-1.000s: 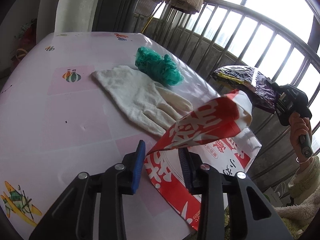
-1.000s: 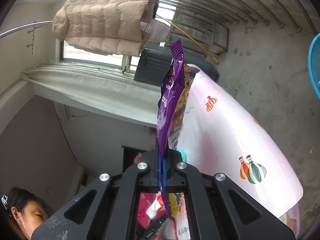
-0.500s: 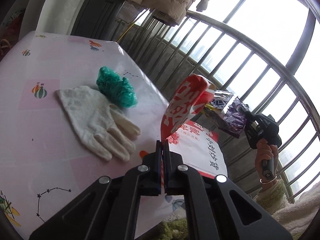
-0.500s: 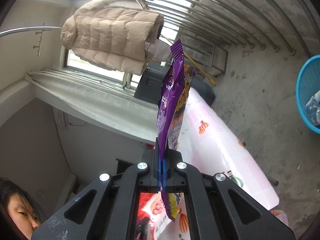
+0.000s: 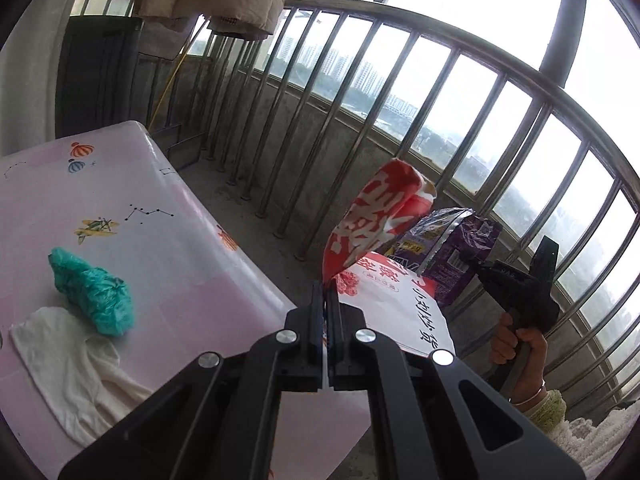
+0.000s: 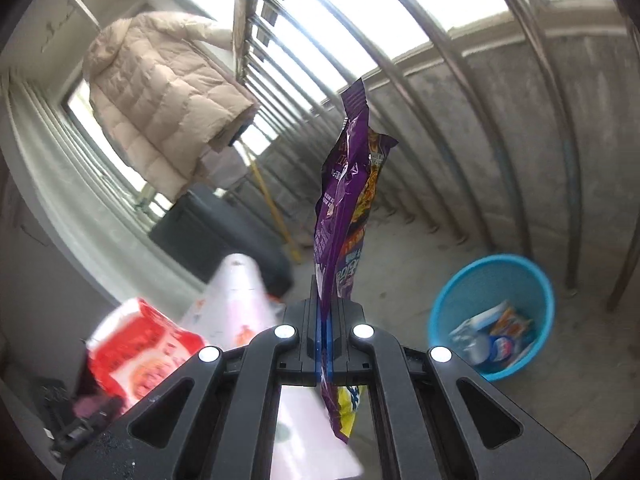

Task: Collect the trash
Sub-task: 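Carry both snack bags to the blue wastebasket and open both tools over it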

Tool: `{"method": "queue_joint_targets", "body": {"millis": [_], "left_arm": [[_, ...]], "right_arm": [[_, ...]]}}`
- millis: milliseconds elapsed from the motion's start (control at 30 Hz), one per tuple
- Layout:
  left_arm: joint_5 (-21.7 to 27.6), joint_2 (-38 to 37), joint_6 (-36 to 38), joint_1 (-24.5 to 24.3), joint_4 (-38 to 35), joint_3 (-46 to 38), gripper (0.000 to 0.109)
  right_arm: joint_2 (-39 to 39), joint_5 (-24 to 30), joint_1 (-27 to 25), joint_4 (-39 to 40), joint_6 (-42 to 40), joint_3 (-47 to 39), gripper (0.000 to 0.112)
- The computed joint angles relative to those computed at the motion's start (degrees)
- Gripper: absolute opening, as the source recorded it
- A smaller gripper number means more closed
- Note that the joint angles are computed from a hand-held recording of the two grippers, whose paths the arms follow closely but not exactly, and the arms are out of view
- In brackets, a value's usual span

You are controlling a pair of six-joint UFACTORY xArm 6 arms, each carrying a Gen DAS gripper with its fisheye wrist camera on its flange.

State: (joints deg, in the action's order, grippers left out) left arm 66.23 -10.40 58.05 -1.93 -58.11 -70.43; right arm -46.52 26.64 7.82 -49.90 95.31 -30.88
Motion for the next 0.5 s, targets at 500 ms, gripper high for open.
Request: {"method": "queue_joint_targets", "body": {"millis": [500], "left_arm": [[-6.29, 17.37, -9.27, -9.10, 6.46, -15.92, 0.001]], "right_arm": [[47.41, 17.88, 1.81, -15.84, -12.14, -17.72, 0.017]]}}
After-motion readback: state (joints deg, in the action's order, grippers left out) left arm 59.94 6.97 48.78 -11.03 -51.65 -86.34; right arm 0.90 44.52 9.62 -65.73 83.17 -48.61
